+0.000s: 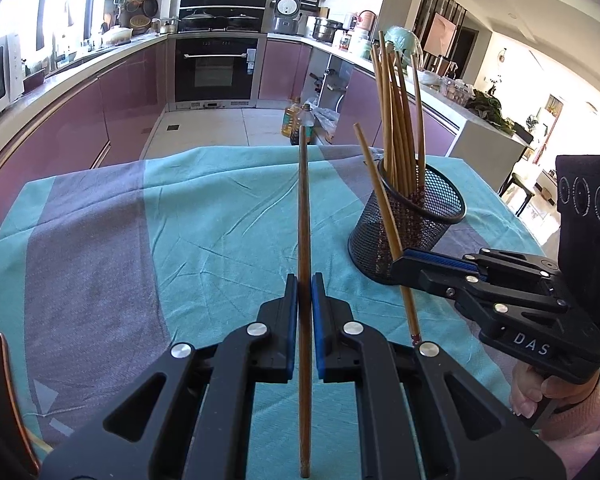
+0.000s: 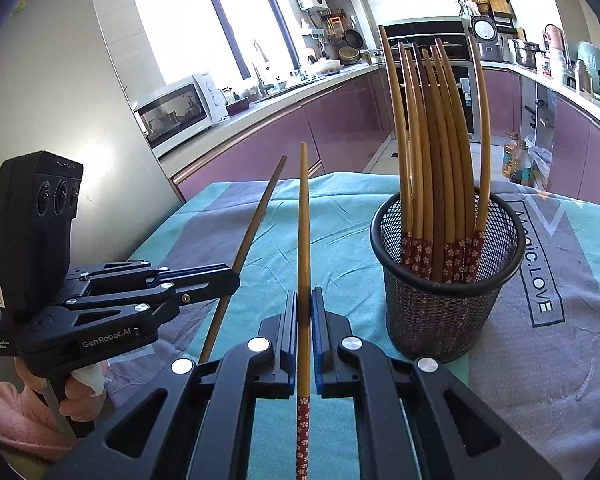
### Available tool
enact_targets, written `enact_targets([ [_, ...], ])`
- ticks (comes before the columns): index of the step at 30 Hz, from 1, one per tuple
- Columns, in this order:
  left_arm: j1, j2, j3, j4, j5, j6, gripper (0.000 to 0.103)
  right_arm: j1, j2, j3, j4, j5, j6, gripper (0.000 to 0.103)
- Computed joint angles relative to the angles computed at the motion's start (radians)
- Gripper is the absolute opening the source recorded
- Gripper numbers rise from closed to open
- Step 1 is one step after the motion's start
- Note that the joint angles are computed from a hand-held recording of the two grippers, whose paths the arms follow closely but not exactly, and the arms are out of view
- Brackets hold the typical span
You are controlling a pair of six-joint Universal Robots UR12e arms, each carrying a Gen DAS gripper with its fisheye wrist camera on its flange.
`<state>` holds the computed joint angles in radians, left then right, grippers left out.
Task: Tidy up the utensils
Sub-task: 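Raise the chopstick upright with the right tool while the left tool lifts its own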
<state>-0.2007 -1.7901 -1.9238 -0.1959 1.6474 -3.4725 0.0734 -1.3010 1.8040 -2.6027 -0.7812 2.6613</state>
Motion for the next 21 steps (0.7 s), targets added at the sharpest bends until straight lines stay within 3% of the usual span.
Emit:
enact_targets([
  [8,-0.013,0.007,-0.002,0.005,0.004,0.009,0.008,0.015,0.004,-0.011,0.051,-0.006,-0.046,0.006],
  [21,-0.011,0.002,0.007,-0.018,-0.030,0.024,0.008,0.001,-0.009,0.013,0.021,0.046,-0.070,0.006],
])
